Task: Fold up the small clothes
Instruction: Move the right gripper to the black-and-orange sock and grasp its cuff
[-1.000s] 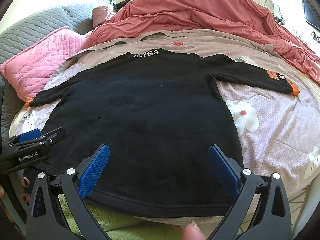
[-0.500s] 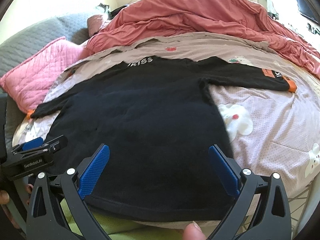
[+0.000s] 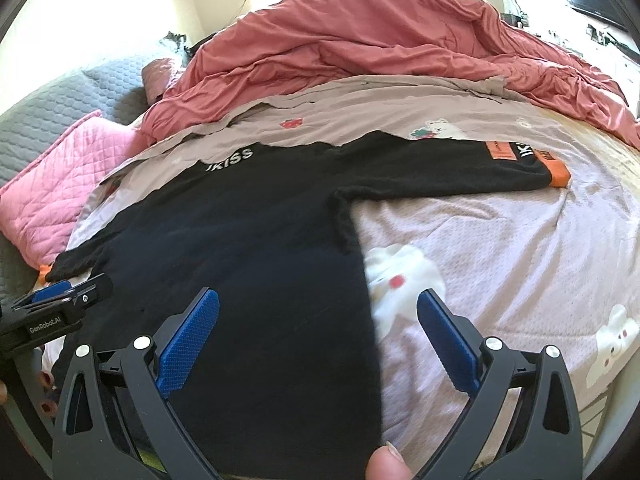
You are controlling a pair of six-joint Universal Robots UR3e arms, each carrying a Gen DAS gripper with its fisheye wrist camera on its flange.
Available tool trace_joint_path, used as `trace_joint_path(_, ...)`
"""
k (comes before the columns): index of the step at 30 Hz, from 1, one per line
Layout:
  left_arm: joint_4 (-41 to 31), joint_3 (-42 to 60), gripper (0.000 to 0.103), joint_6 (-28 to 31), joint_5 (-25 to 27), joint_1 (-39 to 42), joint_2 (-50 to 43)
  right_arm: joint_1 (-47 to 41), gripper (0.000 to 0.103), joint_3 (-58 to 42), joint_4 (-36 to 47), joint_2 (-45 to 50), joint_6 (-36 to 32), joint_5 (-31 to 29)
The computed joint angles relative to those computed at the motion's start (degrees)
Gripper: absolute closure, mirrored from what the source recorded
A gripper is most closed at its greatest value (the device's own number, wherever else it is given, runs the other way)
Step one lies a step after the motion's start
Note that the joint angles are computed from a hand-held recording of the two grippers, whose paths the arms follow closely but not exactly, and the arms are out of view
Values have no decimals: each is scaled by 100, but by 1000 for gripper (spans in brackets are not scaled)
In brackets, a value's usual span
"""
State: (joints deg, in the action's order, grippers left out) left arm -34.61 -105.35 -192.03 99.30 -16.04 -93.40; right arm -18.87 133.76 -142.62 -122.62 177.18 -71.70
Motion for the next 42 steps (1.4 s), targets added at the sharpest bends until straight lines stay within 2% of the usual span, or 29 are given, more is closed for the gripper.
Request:
trace_joint_path(8,-258,943,9,-118,-7,-195,-795,-716,4,-193,-2,415,-496,401)
trace_joint_path(22,-794,2535,9,-162,-60,-210,-2157,-1620,4,-872,-652,1722,-772,518)
trace_joint_path(33,-1325,3965,9,-46,-154,-201,-3287,-2320,4,-1793,-1551,3251,-657,-335)
trace_joint_path(42,-1988,5592,9,42,-259,-206,-4355,-2617,4,-3301,-1063,4795,-789,-802)
